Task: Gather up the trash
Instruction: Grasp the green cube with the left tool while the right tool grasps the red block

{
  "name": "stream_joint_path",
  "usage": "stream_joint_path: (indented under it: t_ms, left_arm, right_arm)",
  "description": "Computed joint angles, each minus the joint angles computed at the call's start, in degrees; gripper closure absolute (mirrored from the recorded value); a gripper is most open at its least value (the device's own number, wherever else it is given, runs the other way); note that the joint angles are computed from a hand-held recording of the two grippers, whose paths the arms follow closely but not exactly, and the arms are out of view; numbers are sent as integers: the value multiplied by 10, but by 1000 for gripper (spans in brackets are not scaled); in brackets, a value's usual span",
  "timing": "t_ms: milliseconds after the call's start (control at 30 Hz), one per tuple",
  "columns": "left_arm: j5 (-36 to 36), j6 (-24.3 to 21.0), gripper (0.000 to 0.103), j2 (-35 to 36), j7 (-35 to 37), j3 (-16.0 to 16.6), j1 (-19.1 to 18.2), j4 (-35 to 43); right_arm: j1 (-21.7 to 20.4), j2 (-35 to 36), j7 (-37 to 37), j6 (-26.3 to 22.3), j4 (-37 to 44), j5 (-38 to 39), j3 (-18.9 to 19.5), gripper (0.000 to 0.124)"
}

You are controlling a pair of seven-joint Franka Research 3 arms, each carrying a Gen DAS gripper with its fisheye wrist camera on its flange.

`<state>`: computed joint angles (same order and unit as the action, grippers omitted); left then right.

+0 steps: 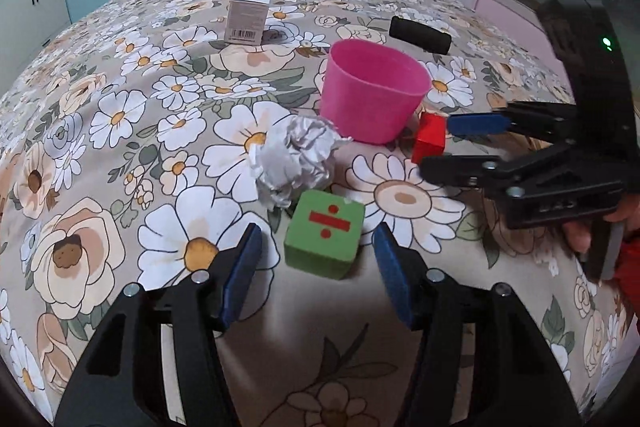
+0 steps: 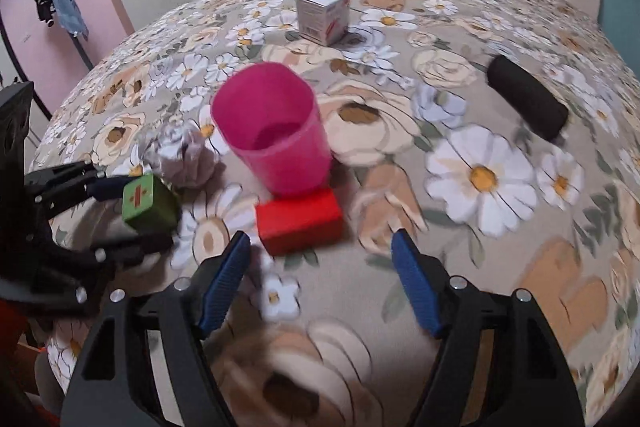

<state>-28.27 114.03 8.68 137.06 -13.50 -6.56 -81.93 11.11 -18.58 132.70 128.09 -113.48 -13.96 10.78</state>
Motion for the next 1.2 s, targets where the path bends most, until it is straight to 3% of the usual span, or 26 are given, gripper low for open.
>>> stream_joint_path:
  t_ms: [100, 167, 633, 833, 1067, 1200]
  left_arm:
    - [4, 4, 51, 1, -16, 0, -2, 0]
    - [3, -3, 68, 5, -23, 0, -1, 6]
    - [-16, -26, 70, -25, -65, 9, 13, 4]
    - [6, -13, 70, -61, -107, 25, 11, 2]
    - [10, -43, 70, -105, -141, 53, 22, 25]
    - [1, -85, 70, -133, -149, 75, 32, 43]
  right_arm:
    - [1, 12, -7, 6, 8, 3, -4, 69]
    - [3, 16, -12, 9, 12, 7, -6, 81]
    - [8, -8, 19, -12, 19, -5, 12, 81]
    - [8, -26, 43, -58, 58, -31, 35, 81]
    - [18, -26, 43, -122, 135, -63, 67, 81]
    - [31, -6, 49, -173, 206, -98, 96, 81]
